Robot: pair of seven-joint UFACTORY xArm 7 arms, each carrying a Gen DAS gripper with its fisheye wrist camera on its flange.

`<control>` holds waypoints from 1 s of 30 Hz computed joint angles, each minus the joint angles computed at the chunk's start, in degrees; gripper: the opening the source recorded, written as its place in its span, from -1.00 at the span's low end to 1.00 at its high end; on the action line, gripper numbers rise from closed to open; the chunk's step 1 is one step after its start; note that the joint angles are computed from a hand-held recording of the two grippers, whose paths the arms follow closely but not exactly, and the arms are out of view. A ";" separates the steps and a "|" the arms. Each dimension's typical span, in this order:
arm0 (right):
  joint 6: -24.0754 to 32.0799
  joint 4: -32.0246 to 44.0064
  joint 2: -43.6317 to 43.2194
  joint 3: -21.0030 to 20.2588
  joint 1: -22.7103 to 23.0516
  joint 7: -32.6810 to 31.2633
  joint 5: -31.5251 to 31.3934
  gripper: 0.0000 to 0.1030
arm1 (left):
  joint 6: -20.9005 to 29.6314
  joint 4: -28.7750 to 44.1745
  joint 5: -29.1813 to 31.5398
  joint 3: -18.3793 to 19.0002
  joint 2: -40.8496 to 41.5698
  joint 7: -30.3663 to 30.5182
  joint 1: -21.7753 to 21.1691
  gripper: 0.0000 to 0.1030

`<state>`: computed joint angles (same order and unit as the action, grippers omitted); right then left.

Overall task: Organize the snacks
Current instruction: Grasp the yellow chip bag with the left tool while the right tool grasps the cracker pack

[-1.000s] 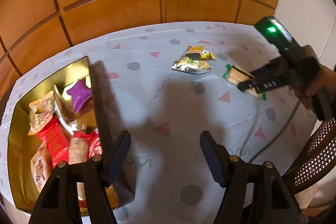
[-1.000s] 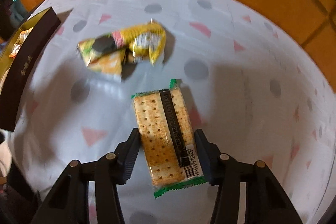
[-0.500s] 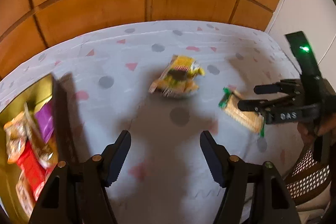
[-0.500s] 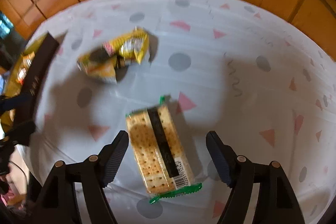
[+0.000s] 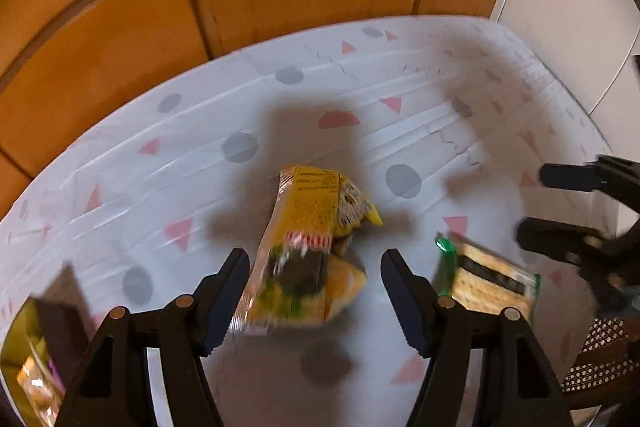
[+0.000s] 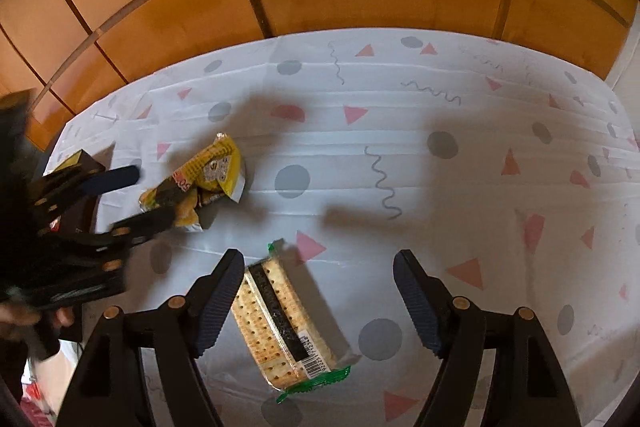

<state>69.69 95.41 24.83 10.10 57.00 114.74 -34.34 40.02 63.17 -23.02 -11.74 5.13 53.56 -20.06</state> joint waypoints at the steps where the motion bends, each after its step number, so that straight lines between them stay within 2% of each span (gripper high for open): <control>1: 0.21 -0.13 -0.20 -0.07 0.20 0.30 -0.30 0.51 | -0.31 0.82 1.50 -0.08 1.29 -0.79 -0.39 0.35; 4: 0.76 0.04 -0.01 -0.05 0.21 0.25 -0.50 0.51 | -1.47 3.27 6.64 0.02 5.51 -5.80 -1.46 0.35; 5: 0.91 0.22 0.13 -0.03 0.24 0.16 -0.49 0.51 | -1.52 3.71 6.61 -0.18 6.36 -6.39 -1.25 0.35; 8: 1.75 0.97 0.54 -0.06 0.34 -0.87 -0.57 0.50 | -6.66 0.21 1.90 -1.58 4.73 -4.06 0.02 -0.11; 10: 2.05 0.89 0.60 -0.13 0.35 -0.94 -0.39 0.50 | -9.21 -2.58 -0.94 -1.99 3.06 -2.33 0.66 -0.21; 12: 1.61 0.50 0.57 -0.17 0.22 -0.57 -0.23 0.50 | -9.09 -4.61 -3.90 -1.77 1.22 -1.11 1.35 -0.27; 16: 2.13 1.51 1.64 0.05 -0.13 -2.47 1.26 0.50 | -7.56 -10.78 -8.83 0.45 -4.91 1.74 2.31 -0.28; 19: 1.01 1.85 2.31 0.08 -0.43 -4.69 2.02 0.50 | -9.97 -17.02 -12.22 2.73 -10.17 5.72 2.03 -0.27; 25: -10.75 1.91 4.90 0.67 -2.37 -14.41 4.70 0.51 | -13.51 -26.48 -21.16 8.39 -18.16 14.96 -0.34 -0.26; 27: -8.18 6.24 8.18 0.60 -1.95 -19.40 7.17 0.51 | -14.67 -28.76 -24.33 10.15 -20.04 18.70 -1.51 -0.25; 30: -6.21 8.89 10.54 -0.03 -1.56 -23.10 11.16 0.51 | -16.51 -29.84 -25.59 10.78 -20.49 19.97 -2.68 -0.24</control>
